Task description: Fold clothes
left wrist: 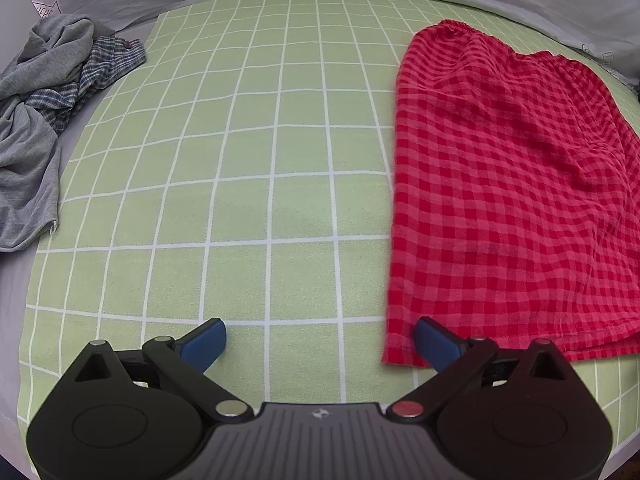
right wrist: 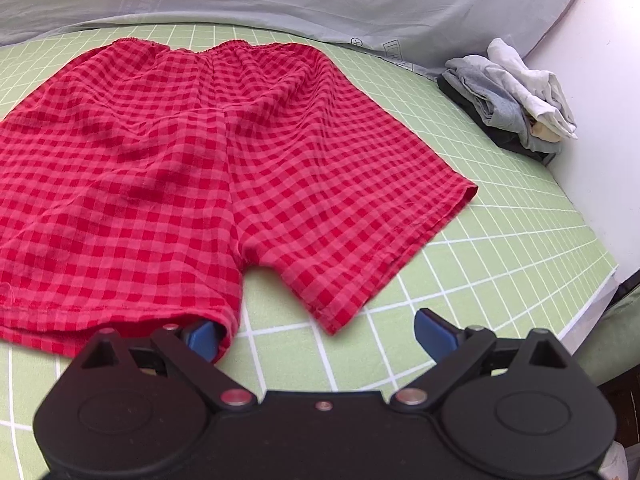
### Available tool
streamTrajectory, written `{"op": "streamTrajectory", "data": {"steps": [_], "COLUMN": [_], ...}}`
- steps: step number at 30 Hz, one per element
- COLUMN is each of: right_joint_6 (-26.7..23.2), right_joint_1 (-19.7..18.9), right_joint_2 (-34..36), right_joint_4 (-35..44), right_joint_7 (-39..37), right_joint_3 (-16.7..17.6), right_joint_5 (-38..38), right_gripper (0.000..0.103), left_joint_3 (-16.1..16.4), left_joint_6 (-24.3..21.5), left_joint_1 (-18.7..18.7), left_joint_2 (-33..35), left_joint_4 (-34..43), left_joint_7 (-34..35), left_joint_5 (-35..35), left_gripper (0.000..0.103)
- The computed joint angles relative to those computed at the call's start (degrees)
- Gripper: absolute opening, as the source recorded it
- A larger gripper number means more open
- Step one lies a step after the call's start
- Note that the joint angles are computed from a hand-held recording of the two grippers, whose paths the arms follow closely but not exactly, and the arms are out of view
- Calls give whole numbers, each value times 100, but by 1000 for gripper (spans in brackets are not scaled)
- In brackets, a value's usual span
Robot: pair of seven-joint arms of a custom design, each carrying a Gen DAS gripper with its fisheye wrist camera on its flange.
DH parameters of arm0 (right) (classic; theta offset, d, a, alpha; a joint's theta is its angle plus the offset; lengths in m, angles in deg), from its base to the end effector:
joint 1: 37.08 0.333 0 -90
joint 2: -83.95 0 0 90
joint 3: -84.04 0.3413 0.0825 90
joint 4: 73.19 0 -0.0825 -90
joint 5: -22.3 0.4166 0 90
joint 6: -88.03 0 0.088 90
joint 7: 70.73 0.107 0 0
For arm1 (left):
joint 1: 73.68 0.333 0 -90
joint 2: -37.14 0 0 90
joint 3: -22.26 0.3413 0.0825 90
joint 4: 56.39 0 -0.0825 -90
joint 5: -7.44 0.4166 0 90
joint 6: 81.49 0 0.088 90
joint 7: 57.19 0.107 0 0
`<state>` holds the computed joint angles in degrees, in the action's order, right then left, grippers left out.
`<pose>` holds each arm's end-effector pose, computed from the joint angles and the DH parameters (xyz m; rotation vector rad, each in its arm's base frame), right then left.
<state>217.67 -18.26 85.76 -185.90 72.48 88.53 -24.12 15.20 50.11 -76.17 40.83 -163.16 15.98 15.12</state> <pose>0.5796 0.2285 0.5008 -1.9051 2.0450 -1.0303 0.6359 -0.1023 0.5324 -2.0605 1.9435 -0.3683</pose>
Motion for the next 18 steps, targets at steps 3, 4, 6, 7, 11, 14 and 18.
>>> {"op": "streamTrajectory", "data": {"steps": [3,4,6,7,11,14,18], "right_joint_6": [70,114,170,194,261,104,-111], "right_joint_1": [-2,-11,-17,-22,-42,-85,-187], "right_joint_2": [-13,-27,-54,-66,-171,-239,-352], "right_joint_4": [44,47,58,60,15,21,-44], "right_joint_7": [-132,-218,-340,-367,-545,-533,-203], "right_joint_3": [5,4,12,14,29,26,5], "right_joint_5": [179,303,550,656,995,1260,1486], "right_gripper": [98,98,98,99,99,100,100], "left_joint_3": [-4,-7,-16,-21,-53,-76,-89], "left_joint_6": [-113,-135,-99,-60,178,385,522], "left_joint_1": [-5,-6,-13,-17,-71,-104,-119], "left_joint_2": [23,25,24,20,-15,-51,-115], "left_joint_4": [65,78,72,61,-33,-108,-193], "left_joint_7": [-69,-73,-66,-49,-39,104,373], "left_joint_5": [-63,-97,-131,-154,-67,-30,-129], "left_gripper": [99,98,95,92,81,62,44]}}
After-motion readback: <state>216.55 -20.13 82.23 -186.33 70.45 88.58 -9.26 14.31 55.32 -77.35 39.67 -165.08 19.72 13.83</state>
